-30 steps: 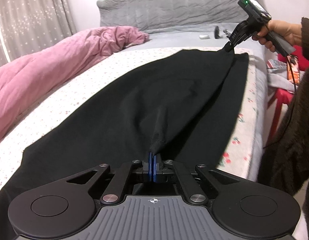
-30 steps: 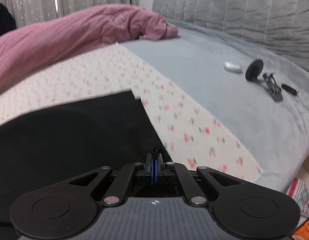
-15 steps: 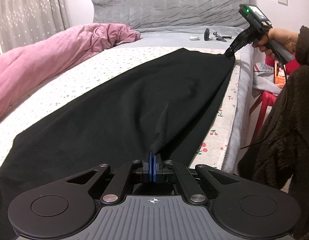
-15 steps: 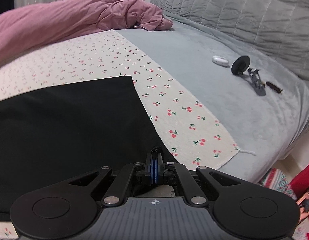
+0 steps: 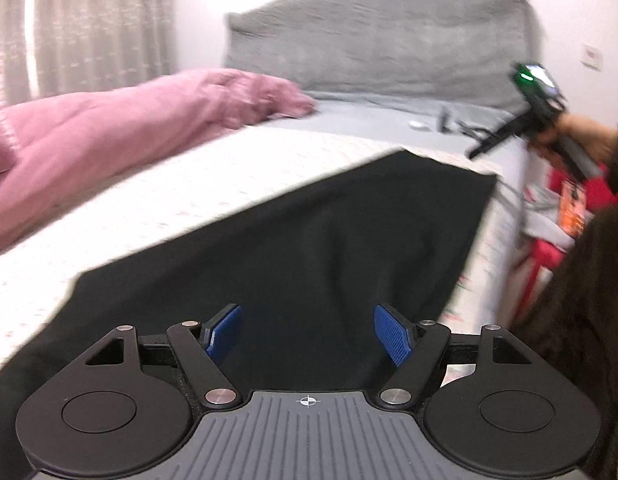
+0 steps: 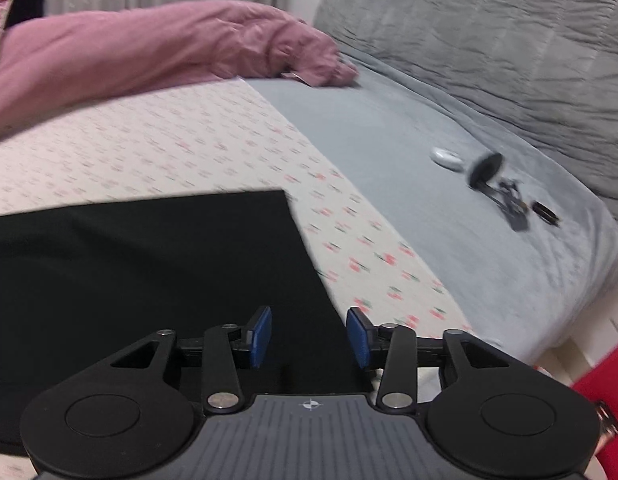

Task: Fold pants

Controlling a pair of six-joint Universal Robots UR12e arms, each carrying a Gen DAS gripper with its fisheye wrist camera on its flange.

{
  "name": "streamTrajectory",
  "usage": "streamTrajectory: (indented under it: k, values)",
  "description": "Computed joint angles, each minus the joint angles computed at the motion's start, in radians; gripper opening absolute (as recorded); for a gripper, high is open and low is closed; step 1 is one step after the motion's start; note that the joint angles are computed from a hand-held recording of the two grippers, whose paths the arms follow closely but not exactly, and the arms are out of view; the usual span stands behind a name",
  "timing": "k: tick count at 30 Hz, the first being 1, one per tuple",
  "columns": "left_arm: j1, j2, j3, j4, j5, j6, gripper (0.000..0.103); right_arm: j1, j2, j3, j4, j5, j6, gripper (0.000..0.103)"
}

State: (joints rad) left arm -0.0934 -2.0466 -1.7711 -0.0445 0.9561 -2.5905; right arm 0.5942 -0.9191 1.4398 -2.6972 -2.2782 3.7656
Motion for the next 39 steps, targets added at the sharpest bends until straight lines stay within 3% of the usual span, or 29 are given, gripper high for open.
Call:
streamTrajectory:
  k: [7,11,15,20,22,24,26,27,29,31,34,38,39]
  values:
    - [0.006,-0.064,0.141,-0.014,0.210,-0.169,0.077,-0.012,0.054,-0.085,-0.112,0.142,-0.056,0.057]
    - [0.018,-0.128,0.257,-0.103,0.273,-0.258,0.077,-0.029,0.082,-0.108,-0.165,0.160,-0.102,0.062]
    - [0.022,-0.193,0.370,-0.209,0.351,-0.262,0.073,-0.064,0.074,-0.083,-0.205,0.178,-0.128,0.062]
    - [0.043,-0.254,0.476,-0.346,0.309,-0.283,0.070,-0.120,0.076,-0.069,-0.212,0.235,-0.119,0.060]
    - [0.050,-0.270,0.503,-0.385,0.281,-0.308,0.063,-0.136,0.083,-0.070,-0.206,0.255,-0.105,0.059]
    - [0.057,-0.290,0.535,-0.425,0.255,-0.336,0.056,-0.149,0.092,-0.074,-0.203,0.280,-0.104,0.055]
    - [0.063,-0.301,0.550,-0.448,0.223,-0.356,0.050,-0.159,0.104,-0.076,-0.220,0.303,-0.113,0.043]
    - [0.065,-0.305,0.550,-0.441,0.205,-0.363,0.045,-0.163,0.109,-0.076,-0.236,0.310,-0.116,0.036]
    - [0.074,-0.314,0.559,-0.446,0.138,-0.384,0.025,-0.165,0.121,-0.073,-0.293,0.318,-0.126,0.019]
    - [0.076,-0.319,0.562,-0.441,0.104,-0.407,0.005,-0.167,0.127,-0.072,-0.331,0.324,-0.133,0.010]
    - [0.071,-0.325,0.551,-0.368,0.105,-0.441,0.001,-0.166,0.135,-0.078,-0.353,0.305,-0.151,0.008]
    - [0.085,-0.331,0.529,-0.288,0.055,-0.545,0.001,-0.162,0.146,-0.088,-0.385,0.256,-0.150,0.006]
    - [0.086,-0.330,0.527,-0.289,0.059,-0.547,0.001,-0.163,0.147,-0.091,-0.382,0.248,-0.147,0.013]
